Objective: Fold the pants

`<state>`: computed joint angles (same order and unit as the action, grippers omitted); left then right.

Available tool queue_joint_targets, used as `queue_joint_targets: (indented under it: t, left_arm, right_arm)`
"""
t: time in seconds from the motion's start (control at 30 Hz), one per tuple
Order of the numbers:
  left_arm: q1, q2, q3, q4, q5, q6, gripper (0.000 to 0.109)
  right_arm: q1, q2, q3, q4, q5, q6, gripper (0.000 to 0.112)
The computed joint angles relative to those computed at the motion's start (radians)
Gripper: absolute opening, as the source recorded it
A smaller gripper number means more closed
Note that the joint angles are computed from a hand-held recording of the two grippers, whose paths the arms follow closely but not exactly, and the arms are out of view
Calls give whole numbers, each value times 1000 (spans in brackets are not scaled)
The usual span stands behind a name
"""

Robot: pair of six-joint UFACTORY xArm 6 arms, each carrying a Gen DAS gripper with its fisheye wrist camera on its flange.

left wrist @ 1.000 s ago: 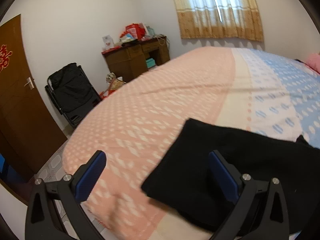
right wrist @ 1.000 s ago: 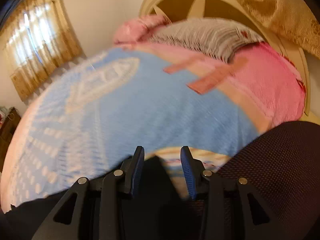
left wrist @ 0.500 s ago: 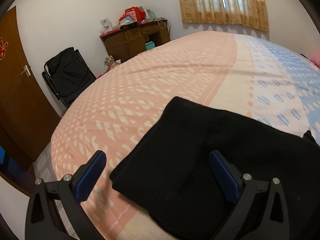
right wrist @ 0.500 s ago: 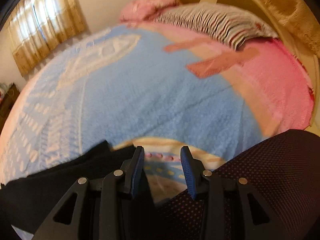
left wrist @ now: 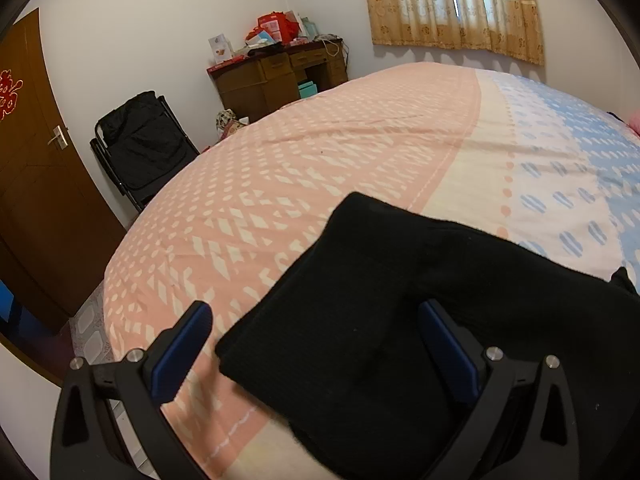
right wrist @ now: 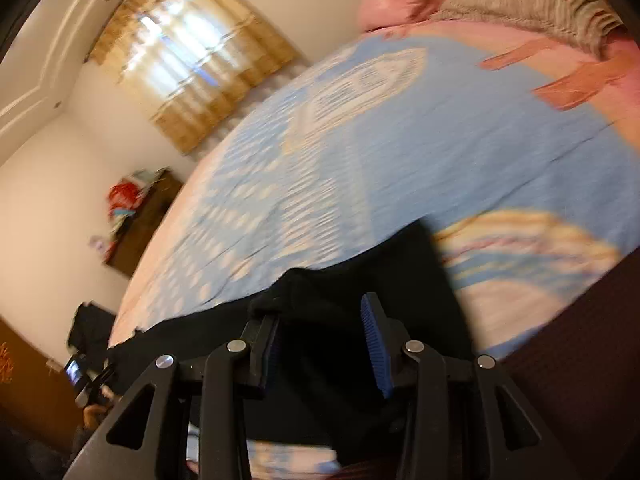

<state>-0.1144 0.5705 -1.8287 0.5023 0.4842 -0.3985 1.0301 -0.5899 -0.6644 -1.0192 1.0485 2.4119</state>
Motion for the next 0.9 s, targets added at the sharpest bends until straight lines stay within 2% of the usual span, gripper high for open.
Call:
queue_joint_targets:
  t: [0.07, 0.1, 0.17, 0.23, 0.3, 0.4, 0.5, 0.6, 0.77, 0.9]
  left_arm:
    - [0, 1, -1, 2, -1, -2, 103]
    - [0, 1, -1, 1, -2, 1, 103]
    - [2, 3, -4, -13, -1, 15, 103]
    - [4, 5, -6, -29, -2, 28, 103]
    - [5, 7, -6, -36, -7, 28, 103]
    - [6, 5, 0, -25, -16, 13, 103]
    - [5, 3, 3, -26, -17, 13, 103]
    - [4, 2, 4, -38, -15, 20, 103]
    - [2, 2, 2, -18, -12, 6, 103]
    - [1, 2, 3, -7, -13, -1, 103]
  right_arm:
    - [-74, 45, 5, 9, -151, 5, 40]
    - [-98, 78, -8, 45, -190, -21, 40]
    - [-95, 114, -53, 75, -163, -104, 40]
    - [-52, 93, -68, 59, -84, -82, 40]
    - [21, 49, -87, 34, 93, -65, 41]
    - [78, 48, -150, 153, 367, -134, 46]
    - [34, 64, -163, 287, 438, -209, 46]
    - [-21, 62, -124, 339, 379, -242, 46]
    - [-20, 9, -40, 233, 241, -154, 46]
    - [-69, 31, -55, 272, 159, -267, 46]
